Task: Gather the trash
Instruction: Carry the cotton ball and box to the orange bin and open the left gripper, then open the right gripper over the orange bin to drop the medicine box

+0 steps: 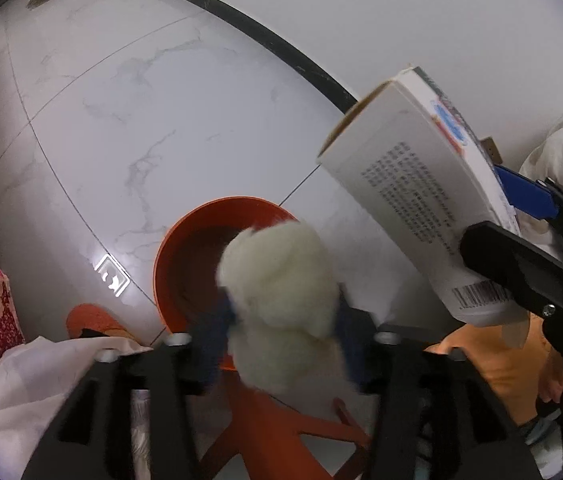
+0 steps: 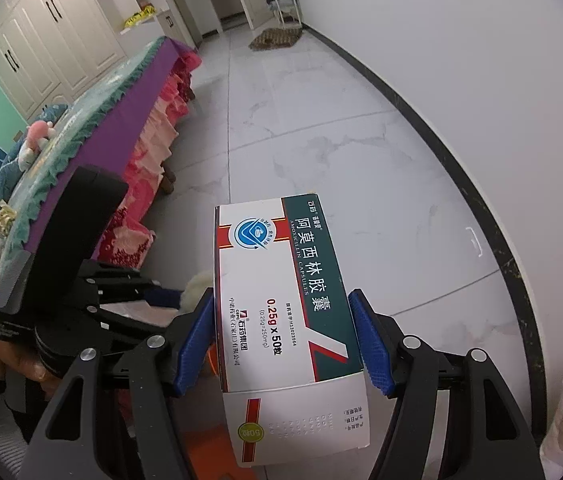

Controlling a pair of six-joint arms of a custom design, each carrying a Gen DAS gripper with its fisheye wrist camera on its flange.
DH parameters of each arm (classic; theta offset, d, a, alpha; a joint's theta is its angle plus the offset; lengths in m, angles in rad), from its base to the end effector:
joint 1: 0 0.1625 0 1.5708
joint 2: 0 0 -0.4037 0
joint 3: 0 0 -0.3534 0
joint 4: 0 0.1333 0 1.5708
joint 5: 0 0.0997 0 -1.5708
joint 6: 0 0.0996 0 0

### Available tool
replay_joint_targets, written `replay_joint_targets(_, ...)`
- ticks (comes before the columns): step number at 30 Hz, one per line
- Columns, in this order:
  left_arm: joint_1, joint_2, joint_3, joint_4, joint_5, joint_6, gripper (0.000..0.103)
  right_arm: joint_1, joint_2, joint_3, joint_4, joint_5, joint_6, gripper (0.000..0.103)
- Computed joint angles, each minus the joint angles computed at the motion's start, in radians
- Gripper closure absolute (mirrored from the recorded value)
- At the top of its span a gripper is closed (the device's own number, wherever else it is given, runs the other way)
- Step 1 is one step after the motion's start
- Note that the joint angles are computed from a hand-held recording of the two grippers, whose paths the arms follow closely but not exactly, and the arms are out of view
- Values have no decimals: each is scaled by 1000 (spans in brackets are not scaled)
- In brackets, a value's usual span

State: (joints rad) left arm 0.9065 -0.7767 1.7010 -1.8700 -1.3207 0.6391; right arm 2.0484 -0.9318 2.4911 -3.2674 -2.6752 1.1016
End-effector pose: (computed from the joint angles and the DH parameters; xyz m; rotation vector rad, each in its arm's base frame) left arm -0.1994 -0.5109 0.0268 1.7599 2.1224 0.8858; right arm 0.2001 -0.2902 0.1025 -0.7726 -2.0884 1.0810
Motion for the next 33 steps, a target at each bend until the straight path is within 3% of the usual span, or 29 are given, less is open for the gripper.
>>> replay_joint_targets(1,2,1,1,0,0,3,35,-8,10,6,-30,11,-10,38)
replay_joint_targets(7,-13,-6,40,-52,35,11,24,-64,70,23,-180,65,-90,38)
replay_joint_targets(12,-14,-10,46,-86,69,-3,22,-104,104,11,-266,119,-170,37)
replay_joint_targets(19,-28,-22,74,-189,237,-92,22,-150,138,-45,-265,194,-262,35)
replay_joint_targets(21,-29,-16,64,-205,266,-124,22,-163,146,-61,-269,213,-288,26)
replay_joint_targets(22,-26,-10,52,-199,268,-139,22,-169,144,-80,-221,216,-284,16)
replay_joint_targets(24,-21,-3,35,-187,271,-148,22,-169,144,-105,-156,203,-283,15)
replay_joint_targets(28,-26,-9,34,-183,262,-148,22,-156,156,-114,-198,201,-303,15)
replay_joint_targets(33,-19,-31,43,-200,240,-112,22,-122,121,-120,-138,160,-262,15)
